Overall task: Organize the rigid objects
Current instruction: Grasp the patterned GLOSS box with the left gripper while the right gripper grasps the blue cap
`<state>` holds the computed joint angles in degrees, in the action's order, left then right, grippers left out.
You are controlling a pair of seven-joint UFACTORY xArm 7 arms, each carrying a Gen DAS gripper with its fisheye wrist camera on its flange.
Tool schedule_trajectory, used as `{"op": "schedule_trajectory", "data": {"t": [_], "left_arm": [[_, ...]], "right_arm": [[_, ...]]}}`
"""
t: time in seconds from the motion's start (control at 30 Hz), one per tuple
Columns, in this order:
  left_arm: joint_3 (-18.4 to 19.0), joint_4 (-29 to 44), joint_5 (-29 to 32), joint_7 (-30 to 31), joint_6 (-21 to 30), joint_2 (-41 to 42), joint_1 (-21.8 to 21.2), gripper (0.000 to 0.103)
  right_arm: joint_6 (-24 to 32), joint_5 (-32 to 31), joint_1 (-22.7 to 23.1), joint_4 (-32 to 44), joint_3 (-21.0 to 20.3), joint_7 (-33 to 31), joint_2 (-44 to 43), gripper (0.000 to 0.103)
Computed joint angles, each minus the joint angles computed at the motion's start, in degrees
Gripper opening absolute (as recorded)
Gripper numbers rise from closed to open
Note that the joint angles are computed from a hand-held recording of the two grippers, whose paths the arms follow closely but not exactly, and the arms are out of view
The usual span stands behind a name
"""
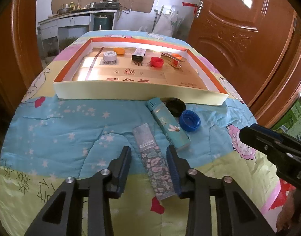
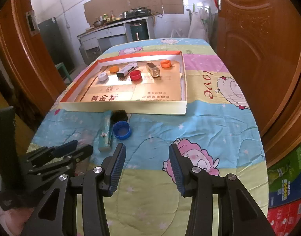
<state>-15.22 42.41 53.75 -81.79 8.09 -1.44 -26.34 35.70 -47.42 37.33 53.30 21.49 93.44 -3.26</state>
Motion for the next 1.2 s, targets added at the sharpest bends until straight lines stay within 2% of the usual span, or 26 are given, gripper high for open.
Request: {"op": "schedule_trajectory", "data": {"t": [0.07,0.17,0.23,0.43,0.6,0.83,1.1,1.2], "left_arm": [[-0.05,-0.29,-0.49,1.55,-0.75,-0.28,-0.04,0.028],[-0.44,0.22,2.00,1.38,-1.50,0.28,-0.21,0.022],[-0.36,0.67,5.48,-1.08,-1.82,0.55,-0.35,0.021],[0.30,0.07,7.69,-3.24,-2.81,-0.55,0.12,0.021],[-0.72,-0.90,9.46,-5.09,-2.43,-3.23,2.29,0.021],[-2.50,-2.15,9.51,-5.38,-4.29,-4.98,6.28,0.021],[-3.98,-3.70,8.32,-5.00,-6.75,-5.53,10.12,0.021],[-4.58,-4.14,7.41,-4.36,-7.56,-5.67,11.39,0.021]], "right_arm": [[-0.48,0.05,-0.12,-0.06,-0.16,0.20,0.24,0.047],[-1.11,0.43,-0.13,0.12,-0.41,-0.14,0.99,0.047],[-1.12,0.65,0.08,0.45,-0.58,-0.65,1.58,0.047],[-2.48,0.72,0.47,0.59,-1.52,-0.87,2.61,0.047],[-4.30,-0.23,0.70,1.55,-2.36,-1.38,4.66,0.047],[-0.02,-3.52,3.73,7.05,-4.38,-5.08,10.82,0.047],[0.19,-5.10,7.23,14.16,-8.29,-11.35,17.68,0.046],[-0.89,-4.43,7.81,15.17,-9.53,-11.94,18.55,0.030]]}}
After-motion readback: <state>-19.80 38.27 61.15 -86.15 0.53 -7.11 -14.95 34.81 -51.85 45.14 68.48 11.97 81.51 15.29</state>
